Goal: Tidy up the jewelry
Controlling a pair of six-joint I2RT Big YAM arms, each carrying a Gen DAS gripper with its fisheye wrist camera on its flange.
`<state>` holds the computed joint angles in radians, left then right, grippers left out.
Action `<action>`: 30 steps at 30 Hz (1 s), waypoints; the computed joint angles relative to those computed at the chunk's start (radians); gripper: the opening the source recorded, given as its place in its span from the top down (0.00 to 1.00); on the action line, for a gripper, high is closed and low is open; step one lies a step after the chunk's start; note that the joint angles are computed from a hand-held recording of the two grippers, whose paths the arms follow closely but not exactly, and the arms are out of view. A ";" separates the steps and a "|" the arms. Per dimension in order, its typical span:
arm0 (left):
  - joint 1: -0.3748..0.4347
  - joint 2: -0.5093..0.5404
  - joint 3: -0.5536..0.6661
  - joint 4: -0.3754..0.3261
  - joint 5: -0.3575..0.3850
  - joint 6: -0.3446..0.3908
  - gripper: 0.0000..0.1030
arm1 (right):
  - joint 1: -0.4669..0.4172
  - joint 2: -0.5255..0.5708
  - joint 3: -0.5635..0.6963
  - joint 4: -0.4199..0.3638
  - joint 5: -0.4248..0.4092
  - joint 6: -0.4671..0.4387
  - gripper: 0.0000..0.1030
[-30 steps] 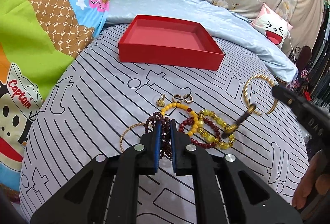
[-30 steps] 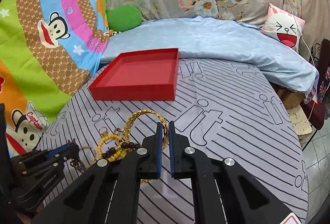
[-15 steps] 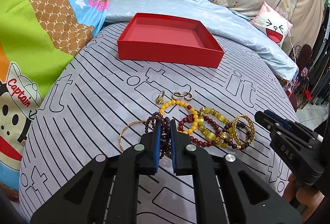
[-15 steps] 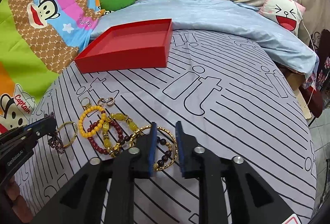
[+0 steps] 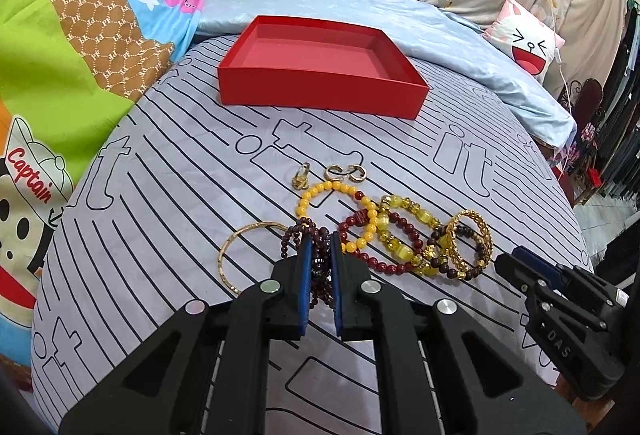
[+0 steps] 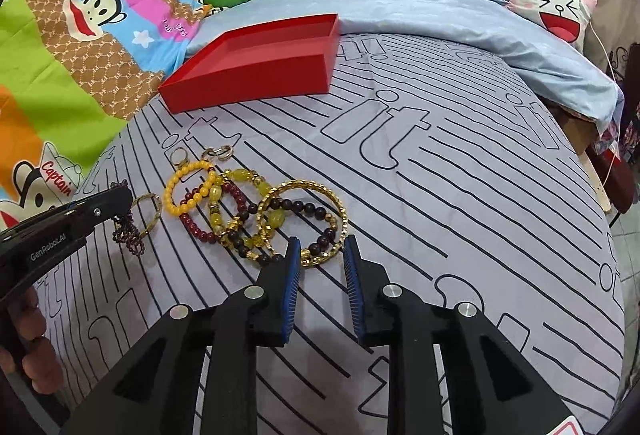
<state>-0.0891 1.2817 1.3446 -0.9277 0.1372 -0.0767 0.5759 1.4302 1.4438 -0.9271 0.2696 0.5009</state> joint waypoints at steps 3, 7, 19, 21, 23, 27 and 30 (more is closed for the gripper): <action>-0.003 -0.001 -0.001 -0.001 -0.001 0.002 0.92 | -0.018 0.008 0.002 -0.001 -0.016 0.017 0.79; -0.003 -0.001 -0.001 -0.002 -0.006 0.001 0.92 | -0.034 0.013 0.001 0.004 -0.031 0.030 0.79; -0.004 0.012 0.009 -0.008 -0.007 0.005 0.92 | -0.047 0.047 0.050 0.016 -0.042 -0.026 0.79; -0.002 0.014 0.011 -0.009 -0.008 0.005 0.92 | -0.036 0.071 0.078 0.009 -0.026 -0.069 0.79; 0.001 0.015 0.013 -0.008 -0.011 0.004 0.92 | -0.029 0.071 0.081 0.011 -0.008 -0.089 0.79; 0.007 0.018 0.016 -0.004 -0.014 0.000 0.92 | -0.042 0.048 0.057 0.005 -0.011 -0.075 0.79; 0.009 0.025 0.019 -0.005 -0.011 -0.003 0.92 | -0.054 0.036 0.042 -0.001 -0.021 -0.059 0.79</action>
<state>-0.0802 1.3070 1.3632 -0.9328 0.1260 -0.0794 0.5215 1.4665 1.4862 -0.9278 0.2487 0.4416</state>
